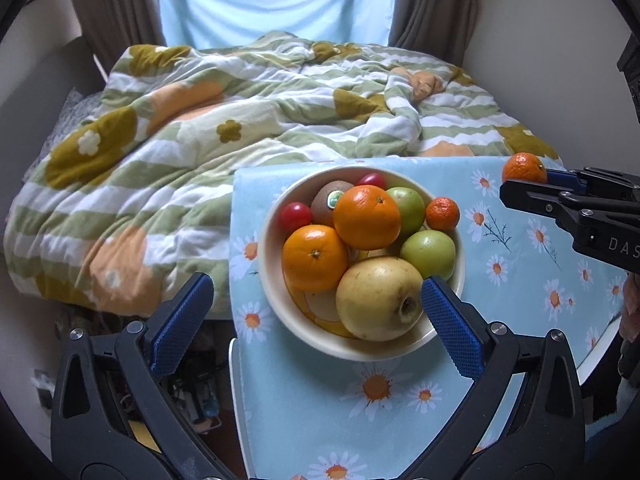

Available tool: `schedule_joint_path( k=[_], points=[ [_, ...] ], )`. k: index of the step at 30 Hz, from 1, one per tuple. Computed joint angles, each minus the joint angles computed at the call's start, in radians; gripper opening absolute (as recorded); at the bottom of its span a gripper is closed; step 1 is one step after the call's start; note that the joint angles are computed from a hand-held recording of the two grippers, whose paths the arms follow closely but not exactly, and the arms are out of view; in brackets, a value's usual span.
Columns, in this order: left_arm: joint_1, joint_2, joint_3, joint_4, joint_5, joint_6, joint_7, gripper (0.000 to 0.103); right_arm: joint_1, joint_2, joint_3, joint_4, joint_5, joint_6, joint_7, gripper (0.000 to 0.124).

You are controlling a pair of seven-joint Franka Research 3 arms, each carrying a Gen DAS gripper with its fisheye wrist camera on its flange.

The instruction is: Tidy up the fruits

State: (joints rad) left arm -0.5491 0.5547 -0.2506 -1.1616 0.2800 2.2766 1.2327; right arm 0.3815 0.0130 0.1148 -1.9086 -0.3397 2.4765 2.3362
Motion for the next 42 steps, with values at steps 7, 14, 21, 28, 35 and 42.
schedule_joint_path(
  k=[7, 14, 21, 28, 35, 42],
  points=[
    [0.029, -0.092, 0.004, -0.151, 0.004, 0.044, -0.084, 0.103, 0.020, 0.080, -0.003, 0.054, 0.102, 0.022, -0.122, 0.035],
    [0.064, -0.138, -0.017, -0.251, -0.012, 0.071, -0.102, 0.103, 0.050, 0.144, -0.023, 0.085, 0.139, 0.028, -0.171, 0.035],
    [0.086, -0.156, -0.033, -0.295, -0.037, 0.092, -0.072, 0.103, 0.075, 0.162, -0.042, 0.090, 0.119, 0.044, -0.125, 0.035],
    [0.091, -0.177, -0.030, -0.325, -0.033, 0.109, -0.064, 0.103, 0.093, 0.151, -0.055, 0.073, 0.048, 0.091, -0.037, 0.087],
    [0.082, -0.194, -0.030, -0.337, -0.013, 0.102, -0.081, 0.103, 0.099, 0.113, -0.056, 0.043, -0.058, 0.092, 0.057, 0.091],
    [0.033, -0.208, -0.023, -0.297, 0.060, 0.079, -0.154, 0.103, 0.064, -0.003, -0.022, -0.034, -0.105, 0.070, 0.097, 0.102]
  ],
)
